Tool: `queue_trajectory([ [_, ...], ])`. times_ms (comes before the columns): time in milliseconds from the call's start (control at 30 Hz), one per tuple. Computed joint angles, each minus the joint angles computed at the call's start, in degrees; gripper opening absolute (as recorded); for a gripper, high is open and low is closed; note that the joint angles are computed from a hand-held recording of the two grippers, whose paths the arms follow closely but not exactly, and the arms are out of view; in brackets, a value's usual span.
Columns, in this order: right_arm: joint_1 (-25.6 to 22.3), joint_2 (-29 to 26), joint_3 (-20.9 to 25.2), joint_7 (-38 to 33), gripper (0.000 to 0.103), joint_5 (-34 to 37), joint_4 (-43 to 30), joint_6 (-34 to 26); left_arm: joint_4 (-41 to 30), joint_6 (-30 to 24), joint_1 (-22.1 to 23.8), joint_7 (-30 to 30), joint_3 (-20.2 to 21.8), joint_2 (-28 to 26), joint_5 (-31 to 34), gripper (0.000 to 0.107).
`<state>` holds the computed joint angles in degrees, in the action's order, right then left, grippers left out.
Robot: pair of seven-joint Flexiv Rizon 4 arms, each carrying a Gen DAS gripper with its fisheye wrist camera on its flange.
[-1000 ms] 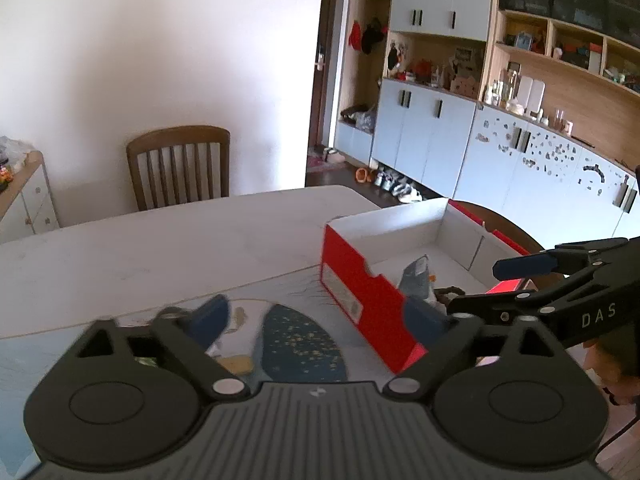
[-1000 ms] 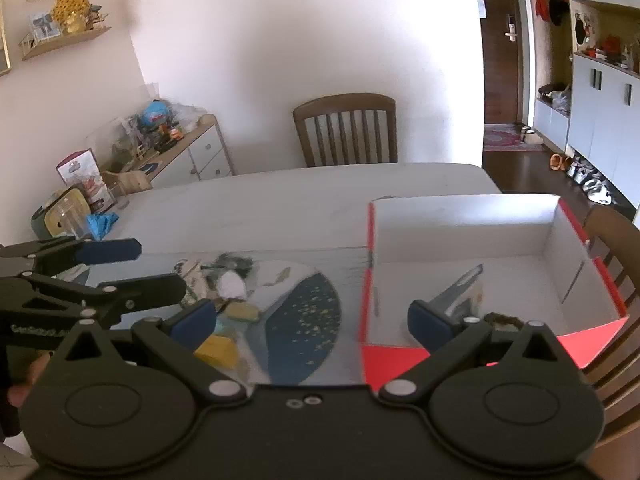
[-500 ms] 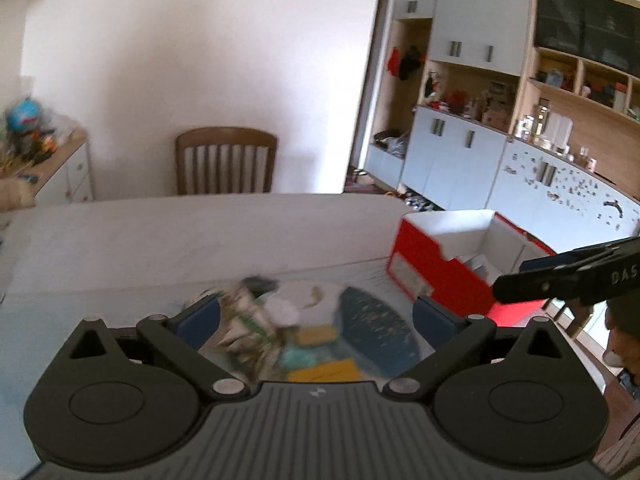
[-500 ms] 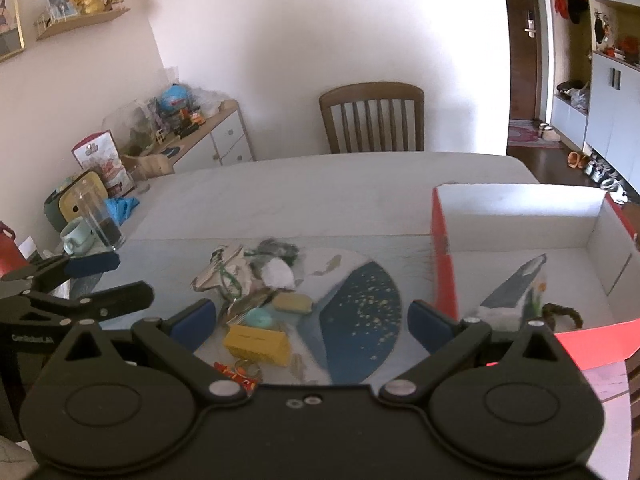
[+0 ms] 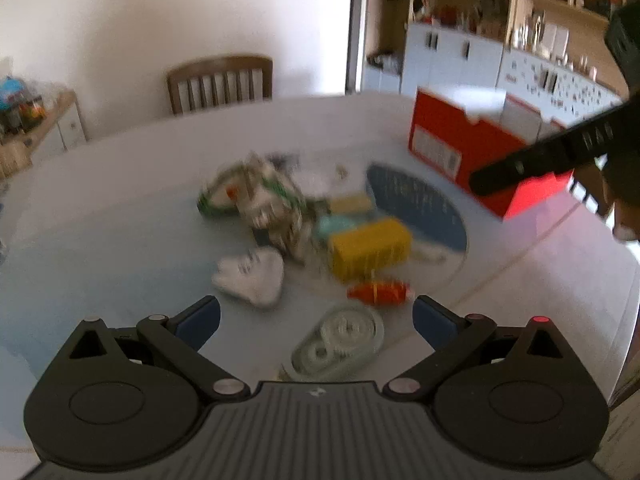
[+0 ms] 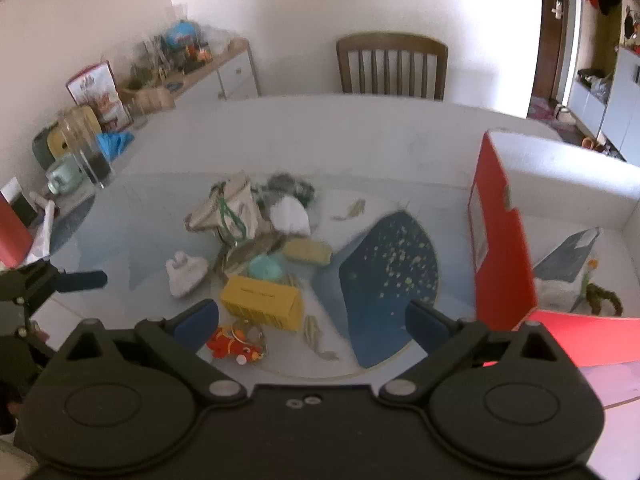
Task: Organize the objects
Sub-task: 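Grasp the white tape dispenser with the left gripper while the right grasps the yellow box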
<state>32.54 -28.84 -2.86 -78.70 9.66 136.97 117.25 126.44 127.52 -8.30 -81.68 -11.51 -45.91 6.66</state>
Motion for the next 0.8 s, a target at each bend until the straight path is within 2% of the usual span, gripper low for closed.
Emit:
queue_trajectory([
  [267,0.1,-3.3,-1.1,-0.2,0.094,-3.3,-3.4,-3.9,-3.3,-3.5,-0.3,2.5,-0.5,-3.3,0.4,0.103],
  [600,-3.7,-7.2,0.4,-1.9,0.086,-11.0,-8.2,-7.9,-5.6,-7.7,3.3,5.3,-3.8,-4.8,2.6,0.102],
  [667,-5.7,-7.6,1.9,-2.3,0.083,-13.4,-9.2,-9.5,-5.8,-8.2,3.8,5.6,-4.3,-5.0,2.8,0.100],
  [733,-7.5,-7.9,3.3,-3.1,0.078,-16.3,-10.1,-11.8,-6.0,-9.2,4.4,6.1,-4.9,-5.1,3.1,0.093],
  [800,-7.2,-8.4,2.9,-4.2,0.077,-18.0,-10.6,-12.6,-6.1,-9.8,4.7,6.7,-5.1,-5.1,3.2,0.088],
])
